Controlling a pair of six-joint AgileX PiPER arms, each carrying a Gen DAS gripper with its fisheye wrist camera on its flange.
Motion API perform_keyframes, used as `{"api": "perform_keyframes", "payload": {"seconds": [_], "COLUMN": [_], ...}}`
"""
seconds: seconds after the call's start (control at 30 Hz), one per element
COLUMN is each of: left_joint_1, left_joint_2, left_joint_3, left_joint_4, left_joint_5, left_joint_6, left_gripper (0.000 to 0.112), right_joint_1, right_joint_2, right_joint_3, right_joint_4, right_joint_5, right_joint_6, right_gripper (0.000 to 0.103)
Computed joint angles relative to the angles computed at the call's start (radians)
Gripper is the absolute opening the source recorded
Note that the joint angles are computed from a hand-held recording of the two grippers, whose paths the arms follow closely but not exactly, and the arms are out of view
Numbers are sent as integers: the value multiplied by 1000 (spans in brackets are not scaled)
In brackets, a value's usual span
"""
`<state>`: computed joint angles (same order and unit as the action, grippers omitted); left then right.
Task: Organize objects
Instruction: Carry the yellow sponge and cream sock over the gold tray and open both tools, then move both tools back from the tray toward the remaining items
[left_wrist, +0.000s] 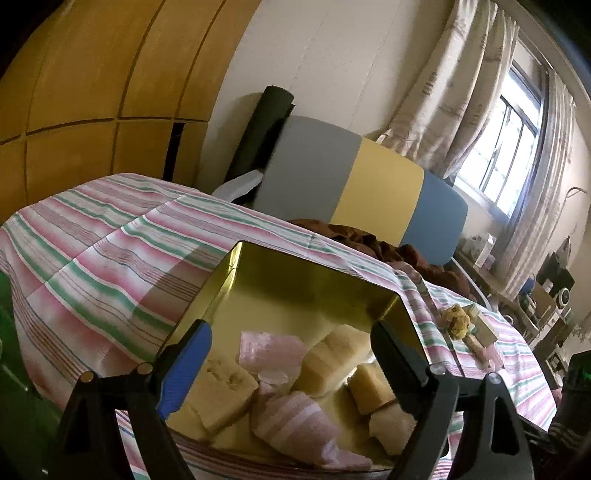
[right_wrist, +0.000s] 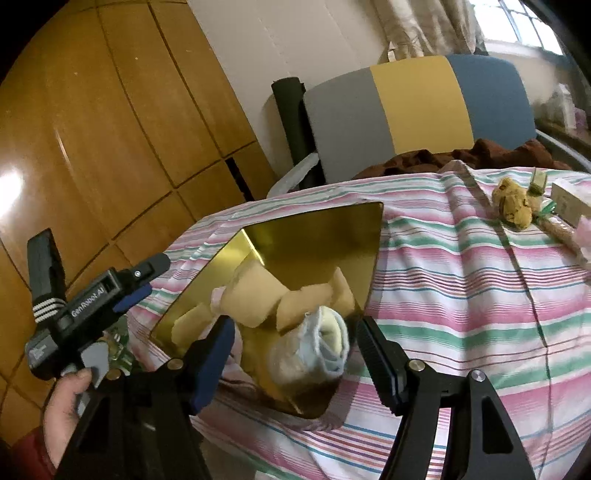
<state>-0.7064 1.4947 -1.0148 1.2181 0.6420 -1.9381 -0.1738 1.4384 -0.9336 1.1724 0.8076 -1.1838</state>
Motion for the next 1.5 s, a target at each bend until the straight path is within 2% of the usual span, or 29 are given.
{"api": "perform_keyframes", "payload": {"seconds": [0.17, 0.33, 0.47, 0.8, 1.0, 1.23, 1.37, 1.5], "left_joint_1": [-8, -1, -17, -76, -120, -168, -189, -215], "left_joint_2": [1, 11, 41, 100, 153, 241, 289, 324], "left_joint_3": [-4, -10, -40, -114, -186, -310, -381, -434], "left_joint_4": [-3, -25, -49, -132, -226, -413, -508, -557], "left_joint_5": [-6, -79, -122, -156, -188, -191, -180, -153], "left_joint_6": [4, 20, 59, 188, 345, 585, 714, 786], "left_gripper": [90, 90, 103, 103, 103, 103, 103, 103], "right_joint_1": [-24, -47, -72, -169, -260, -354, -399, -429], "right_joint_2": [-10, -24, -12, 10, 46, 139, 223, 343], "right_joint_3": [8, 23, 5, -23, -27, -77, -176, -358], "right_joint_4": [4, 5, -42, -84, -108, -130, -133, -161], "right_joint_5": [20, 13, 1, 3, -3, -48, -75, -101], "right_joint_6": [0, -11, 31, 30, 1, -47, -34, 13], "right_gripper": [70, 76, 76, 78, 80, 80, 80, 80]}}
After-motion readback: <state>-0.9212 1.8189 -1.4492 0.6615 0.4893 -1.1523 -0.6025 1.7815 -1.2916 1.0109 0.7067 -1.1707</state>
